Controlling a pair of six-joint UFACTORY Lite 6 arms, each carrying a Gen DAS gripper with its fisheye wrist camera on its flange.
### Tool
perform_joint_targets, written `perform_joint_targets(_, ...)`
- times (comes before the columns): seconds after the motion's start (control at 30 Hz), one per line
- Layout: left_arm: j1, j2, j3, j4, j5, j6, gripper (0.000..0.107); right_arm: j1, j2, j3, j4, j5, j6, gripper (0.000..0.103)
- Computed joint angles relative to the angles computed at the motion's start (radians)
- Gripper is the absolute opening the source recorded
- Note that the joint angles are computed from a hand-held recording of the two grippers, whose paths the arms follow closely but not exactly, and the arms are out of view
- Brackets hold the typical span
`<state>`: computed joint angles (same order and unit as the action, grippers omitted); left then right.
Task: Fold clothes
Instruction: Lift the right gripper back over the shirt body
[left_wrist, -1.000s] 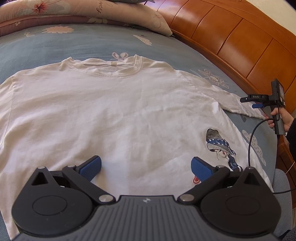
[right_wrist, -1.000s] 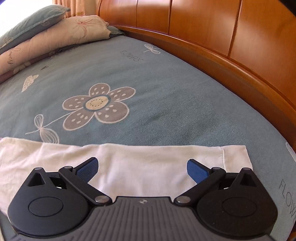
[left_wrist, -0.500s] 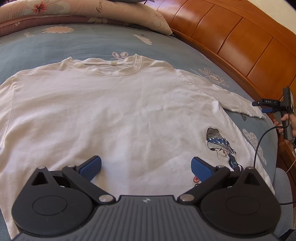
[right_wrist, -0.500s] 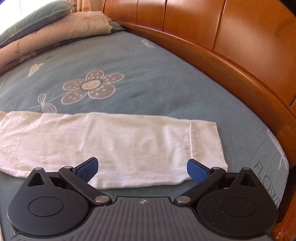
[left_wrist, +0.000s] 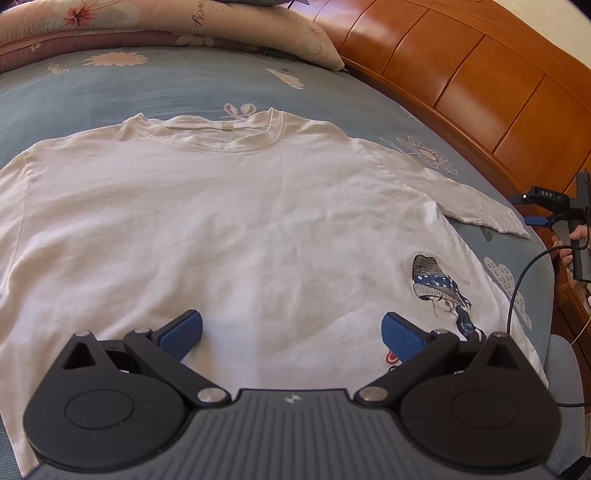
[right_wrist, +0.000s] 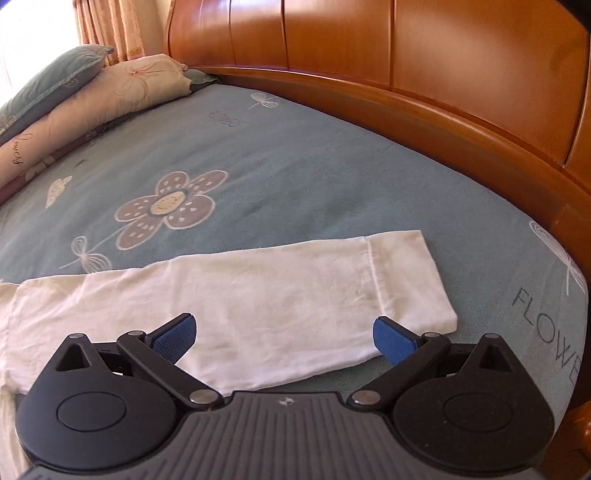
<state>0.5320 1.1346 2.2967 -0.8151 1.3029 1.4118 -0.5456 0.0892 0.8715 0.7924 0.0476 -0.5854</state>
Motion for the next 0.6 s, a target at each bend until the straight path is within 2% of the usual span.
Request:
perform_joint_targets(0.07, -0.001, -0.001, -0.002, 0.0, -0.002, 0.001, 0.102, 0.056, -0.07, -0.018, 0.099, 0.038, -0.084, 0.103)
perform_joint_targets(0.2, 0.001, 0.011, 0.028, 0.009, 0.01, -0.025, 0.102, 0.239, -0.177, -0.003, -0.073, 0.145, 0.133, 0.103)
perform_joint_targets(0.3, 0.003, 0.021, 0.06, 0.022, 0.022, -0.066, 0.102, 0.394, -0.2, 0.021, -0.015, 0.179, 0.112, 0.103)
perform_joint_targets(0.43, 0.008, 0.008, 0.066, 0.041, 0.026, -0.104, 0.102, 0.61, -0.076, 0.119, 0.01, 0.136, 0.141, 0.103)
perform_joint_targets(0.6, 0.014, 0.001, 0.072, 0.05, 0.028, -0.11, 0.102, 0.748, 0.183, 0.267, 0.319, 0.089, -0.099, 0.103)
